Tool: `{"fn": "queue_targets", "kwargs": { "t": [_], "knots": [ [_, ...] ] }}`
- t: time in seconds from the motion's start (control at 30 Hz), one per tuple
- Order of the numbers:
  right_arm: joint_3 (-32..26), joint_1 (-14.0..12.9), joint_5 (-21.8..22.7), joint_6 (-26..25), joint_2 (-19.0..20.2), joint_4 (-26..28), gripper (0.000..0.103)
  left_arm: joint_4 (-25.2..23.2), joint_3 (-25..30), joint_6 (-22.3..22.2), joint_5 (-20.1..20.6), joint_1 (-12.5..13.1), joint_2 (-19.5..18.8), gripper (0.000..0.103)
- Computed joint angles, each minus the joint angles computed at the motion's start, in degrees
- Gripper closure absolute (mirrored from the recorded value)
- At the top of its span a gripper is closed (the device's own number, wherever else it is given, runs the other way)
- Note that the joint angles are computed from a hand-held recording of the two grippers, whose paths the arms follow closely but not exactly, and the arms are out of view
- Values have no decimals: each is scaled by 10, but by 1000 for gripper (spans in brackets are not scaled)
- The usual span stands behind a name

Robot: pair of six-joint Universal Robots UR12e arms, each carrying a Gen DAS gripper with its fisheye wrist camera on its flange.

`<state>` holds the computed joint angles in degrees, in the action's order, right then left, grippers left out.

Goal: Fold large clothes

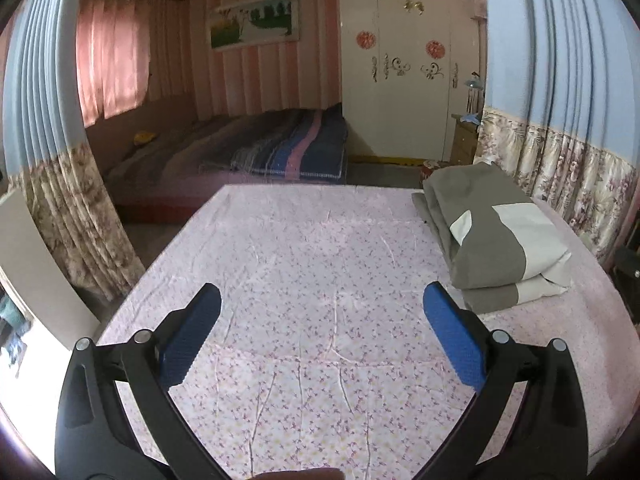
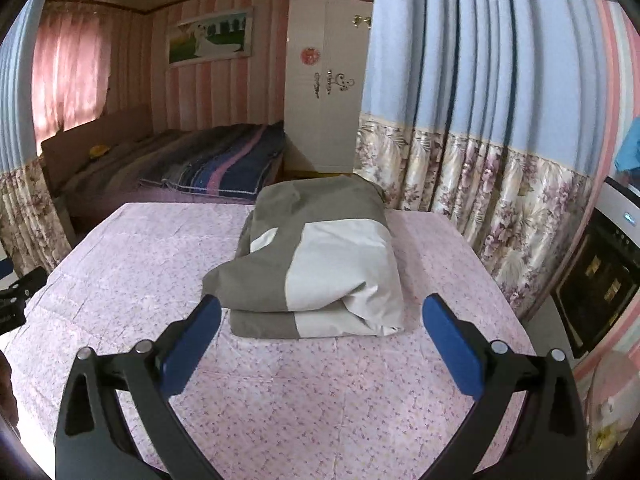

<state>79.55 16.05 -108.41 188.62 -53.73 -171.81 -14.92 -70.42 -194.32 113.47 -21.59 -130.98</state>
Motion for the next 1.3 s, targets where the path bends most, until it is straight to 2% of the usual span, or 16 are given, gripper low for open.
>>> {"fn": "queue_targets", "kwargs": {
  "t": [0.53,0.77,1.3],
  "knots": [
    [2,-5,9,3,3,1,2,-3,8,0,-11,0,-7,3],
    [-2,-4,6,5,8,-1,2,-16,19,7,7,-4,-13,3],
    [-9,-1,-3,12,14,4,2,-29,24,-1,-13,-1,-19,3]
  ]
}}
